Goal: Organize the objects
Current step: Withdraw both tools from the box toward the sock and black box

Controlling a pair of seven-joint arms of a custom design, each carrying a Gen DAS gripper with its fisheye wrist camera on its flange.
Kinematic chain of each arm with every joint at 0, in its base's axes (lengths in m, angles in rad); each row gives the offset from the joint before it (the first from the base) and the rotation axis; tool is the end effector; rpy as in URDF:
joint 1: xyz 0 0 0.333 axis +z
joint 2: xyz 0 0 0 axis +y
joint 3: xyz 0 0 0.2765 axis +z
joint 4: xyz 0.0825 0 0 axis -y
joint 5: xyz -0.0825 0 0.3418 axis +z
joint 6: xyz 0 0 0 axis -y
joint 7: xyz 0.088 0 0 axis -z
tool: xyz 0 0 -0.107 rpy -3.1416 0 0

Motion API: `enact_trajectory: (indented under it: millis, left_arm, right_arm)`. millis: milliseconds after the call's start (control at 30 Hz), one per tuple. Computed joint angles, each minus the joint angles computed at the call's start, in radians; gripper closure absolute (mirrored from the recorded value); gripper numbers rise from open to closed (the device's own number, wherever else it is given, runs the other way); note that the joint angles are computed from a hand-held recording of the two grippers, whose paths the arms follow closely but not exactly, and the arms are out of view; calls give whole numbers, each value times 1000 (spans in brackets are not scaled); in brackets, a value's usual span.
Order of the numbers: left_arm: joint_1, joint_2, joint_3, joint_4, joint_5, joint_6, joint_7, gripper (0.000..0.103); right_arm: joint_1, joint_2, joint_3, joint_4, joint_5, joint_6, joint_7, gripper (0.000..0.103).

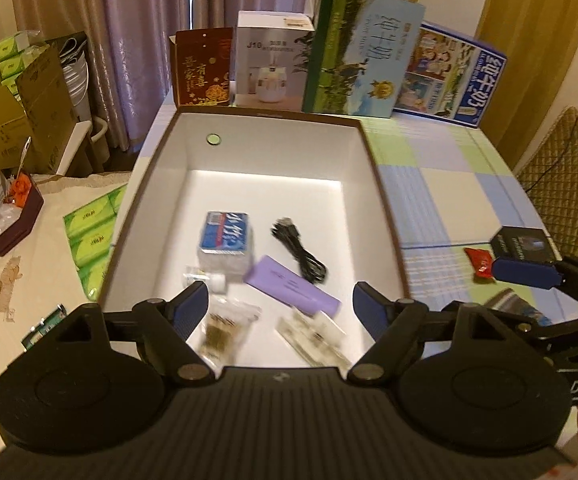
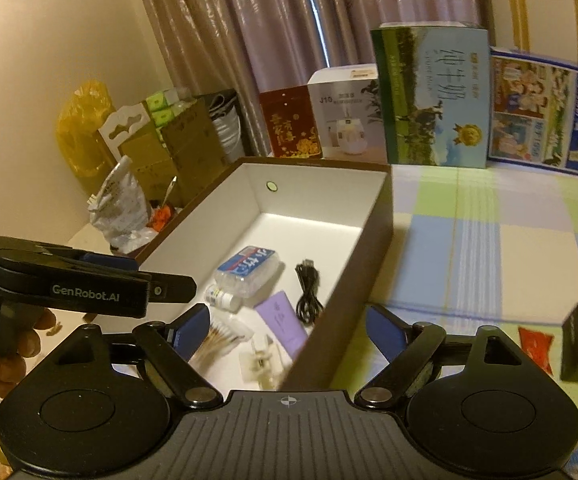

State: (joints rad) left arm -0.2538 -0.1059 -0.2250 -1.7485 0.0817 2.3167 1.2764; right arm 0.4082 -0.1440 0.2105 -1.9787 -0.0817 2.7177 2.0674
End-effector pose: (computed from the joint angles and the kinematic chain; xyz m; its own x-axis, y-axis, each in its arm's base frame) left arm 0.4734 -0.2515 0.6444 -0.2502 -0.9650 0.0791 -0.7687 0.1483 -0.6222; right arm 0.4282 0.3172 0.6070 0.3002 -0.9151 -0.2691 -0.6892 -0.0130 -0.7244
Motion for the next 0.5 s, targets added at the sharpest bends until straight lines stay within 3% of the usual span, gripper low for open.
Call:
enact_trajectory:
  millis: [267,500]
  left_arm:
    - [-51,-77,-33,-60,-21,-11,-48,27]
    - [-113,-49,-72,-24,-33,-18,-86,27]
  right_arm:
    - [-21,-213,-11,-200,100,-9,-52,18]
    - [-73,-407,-15,-349,164,-81,-79,17]
